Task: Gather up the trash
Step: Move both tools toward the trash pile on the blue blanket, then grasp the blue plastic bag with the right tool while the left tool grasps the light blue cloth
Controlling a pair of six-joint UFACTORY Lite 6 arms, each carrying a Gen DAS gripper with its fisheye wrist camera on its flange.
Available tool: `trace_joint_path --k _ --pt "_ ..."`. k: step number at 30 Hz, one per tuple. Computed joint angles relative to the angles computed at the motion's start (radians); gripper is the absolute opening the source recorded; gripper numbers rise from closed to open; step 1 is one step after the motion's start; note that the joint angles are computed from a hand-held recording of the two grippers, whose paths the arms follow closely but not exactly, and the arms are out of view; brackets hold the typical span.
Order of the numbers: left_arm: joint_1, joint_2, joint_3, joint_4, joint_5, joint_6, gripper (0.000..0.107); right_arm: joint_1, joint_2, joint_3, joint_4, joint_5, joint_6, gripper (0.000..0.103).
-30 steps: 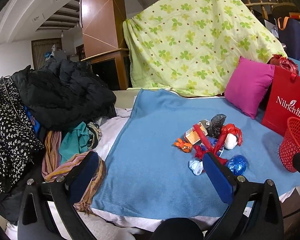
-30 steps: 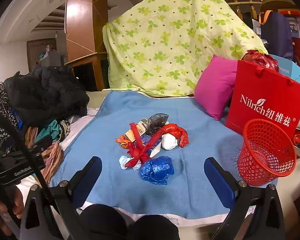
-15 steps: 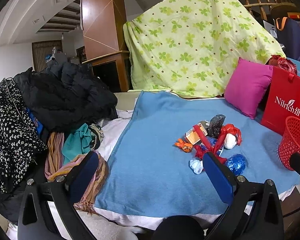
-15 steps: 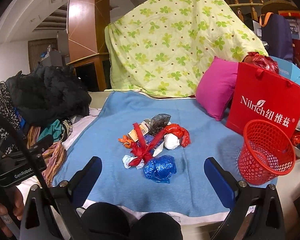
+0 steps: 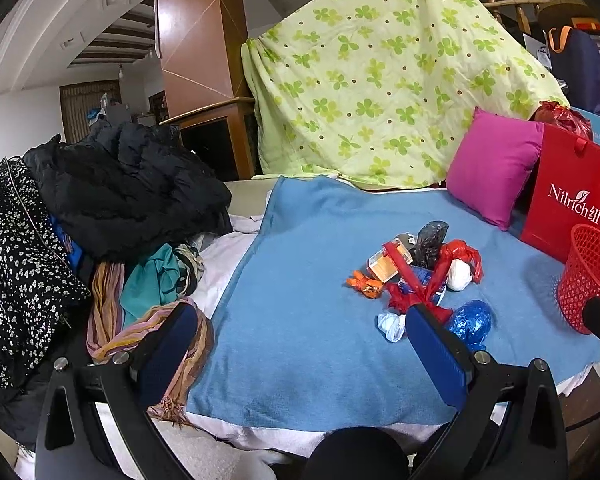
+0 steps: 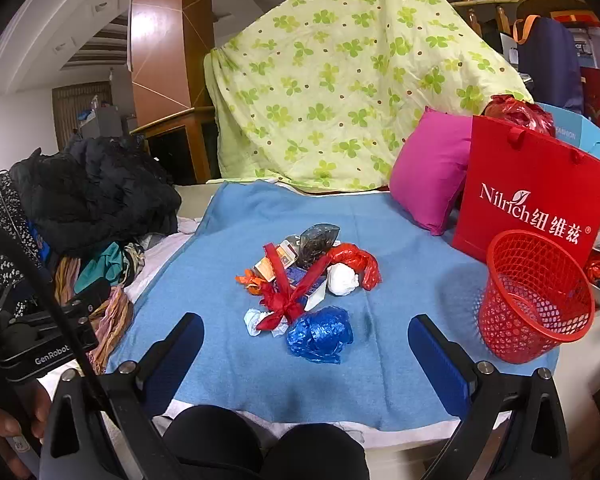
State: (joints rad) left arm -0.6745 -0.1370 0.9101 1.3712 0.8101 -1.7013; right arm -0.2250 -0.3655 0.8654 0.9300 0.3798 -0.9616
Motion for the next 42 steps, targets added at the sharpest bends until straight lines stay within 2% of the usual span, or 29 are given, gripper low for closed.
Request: trace_joint_path --k 7,15,20,26,30,33,37,38,40,42 --pt "0.035 0.047 0.016 0.007 -0.037 -0.001 0.103 0.012 0.039 0.005 0.035 -0.012 -0.022 0.103" --pt "0.128 0.186 0.102 -0.010 -0.132 0.025 0.103 -0.009 0.215 0.067 0.256 0.006 -0.231 0.103" --pt "0.220 0.313 0.174 -0.034 -0.237 0.062 0.103 -0.038 0.412 0.155 0.408 0.042 -0.382 0.103" --pt "0.331 0.512 0.311 -0.140 -0.368 0.186 0.103 -0.049 0.739 0.370 0.425 0.083 -0.360 0.102" --pt "0.374 0.620 0.398 -0.251 -0.427 0.309 0.103 -0.044 0.980 0.604 0.302 0.141 -0.159 0.089" --pt "0.395 0.679 0.451 -0.312 -0.455 0.380 0.103 -0.037 1.145 0.791 0.219 0.191 0.007 0.088" --pt "0.412 0.735 0.519 -0.411 -0.469 0.495 0.103 -0.021 1.338 1.037 0.095 0.259 0.209 0.073" --pt "0.414 0.748 0.536 -0.431 -0.471 0.519 0.103 -0.017 1.365 1.072 0.076 0.268 0.241 0.072" --pt "0.416 0.771 0.570 -0.488 -0.477 0.588 0.103 -0.014 1.391 1.098 0.093 0.278 0.232 0.061" --pt "0.416 0.805 0.621 -0.598 -0.489 0.709 0.103 -0.015 1.383 1.080 0.125 0.268 0.191 0.055"
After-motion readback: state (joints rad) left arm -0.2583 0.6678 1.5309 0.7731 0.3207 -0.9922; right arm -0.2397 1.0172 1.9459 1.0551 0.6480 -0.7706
